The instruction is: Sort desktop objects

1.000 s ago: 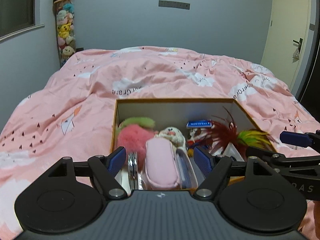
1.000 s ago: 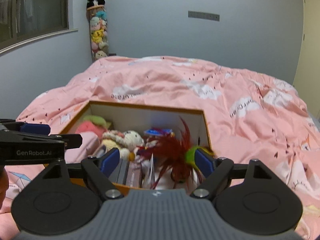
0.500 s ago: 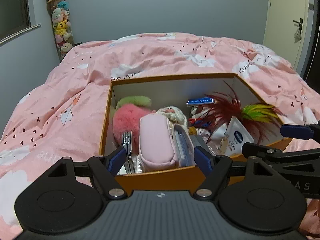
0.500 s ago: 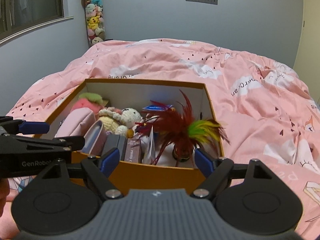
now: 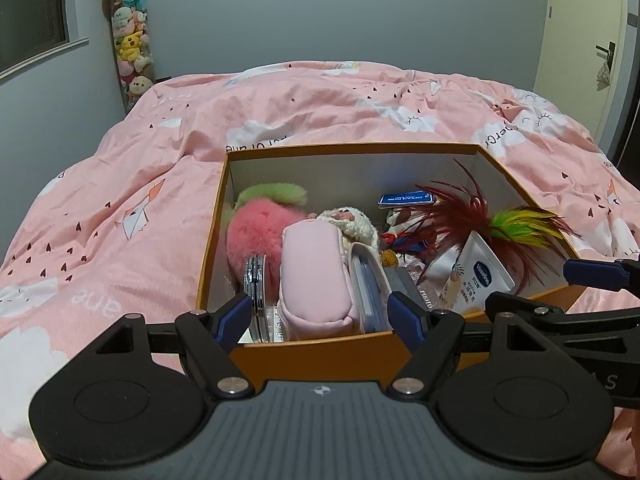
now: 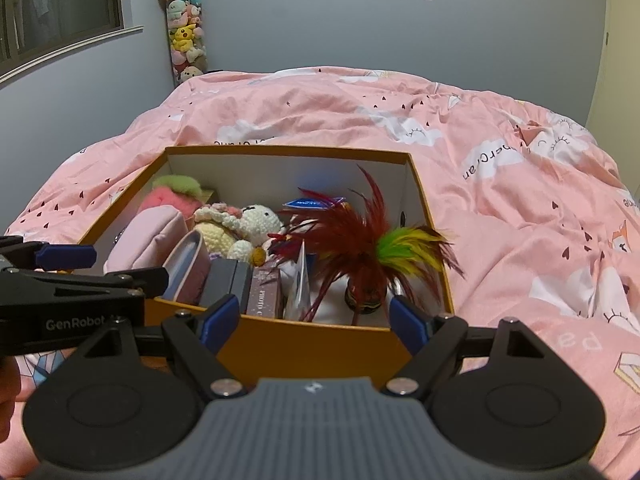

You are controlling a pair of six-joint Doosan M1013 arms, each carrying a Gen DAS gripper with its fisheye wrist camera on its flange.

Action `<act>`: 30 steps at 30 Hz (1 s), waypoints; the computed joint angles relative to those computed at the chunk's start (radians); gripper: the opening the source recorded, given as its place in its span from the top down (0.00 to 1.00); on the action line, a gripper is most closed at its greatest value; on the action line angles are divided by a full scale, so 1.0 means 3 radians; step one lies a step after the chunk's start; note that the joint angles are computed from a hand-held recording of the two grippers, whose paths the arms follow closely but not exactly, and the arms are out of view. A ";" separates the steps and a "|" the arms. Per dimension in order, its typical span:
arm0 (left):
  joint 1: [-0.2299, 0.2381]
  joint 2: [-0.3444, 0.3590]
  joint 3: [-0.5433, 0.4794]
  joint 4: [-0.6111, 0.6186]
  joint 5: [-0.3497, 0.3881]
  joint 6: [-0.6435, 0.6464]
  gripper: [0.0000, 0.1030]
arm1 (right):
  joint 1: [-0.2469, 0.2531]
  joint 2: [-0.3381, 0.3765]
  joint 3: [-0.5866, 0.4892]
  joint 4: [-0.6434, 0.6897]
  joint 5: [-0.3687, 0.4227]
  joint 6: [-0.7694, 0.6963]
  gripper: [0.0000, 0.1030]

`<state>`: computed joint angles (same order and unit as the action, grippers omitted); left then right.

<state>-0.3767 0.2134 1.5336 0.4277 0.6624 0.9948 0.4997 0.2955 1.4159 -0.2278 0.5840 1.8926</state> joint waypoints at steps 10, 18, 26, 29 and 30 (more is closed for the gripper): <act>0.0001 0.0000 0.0001 0.0009 -0.0002 -0.0015 0.14 | 0.0001 0.0003 -0.0005 -0.0002 0.0008 0.0008 0.19; -0.0001 0.0002 0.0002 -0.0015 0.0000 -0.0022 0.14 | 0.0001 0.0004 -0.0003 0.0008 0.0011 0.0008 0.19; 0.0003 0.0002 0.0002 -0.0026 0.0000 -0.0017 0.14 | 0.0001 0.0005 -0.0006 0.0010 0.0013 0.0006 0.19; 0.0000 0.0002 0.0005 -0.0032 0.0001 -0.0014 0.14 | 0.0001 0.0004 -0.0007 0.0008 0.0016 0.0007 0.19; 0.0001 0.0002 0.0007 -0.0030 -0.0002 -0.0020 0.14 | 0.0001 0.0004 -0.0007 0.0008 0.0016 0.0007 0.19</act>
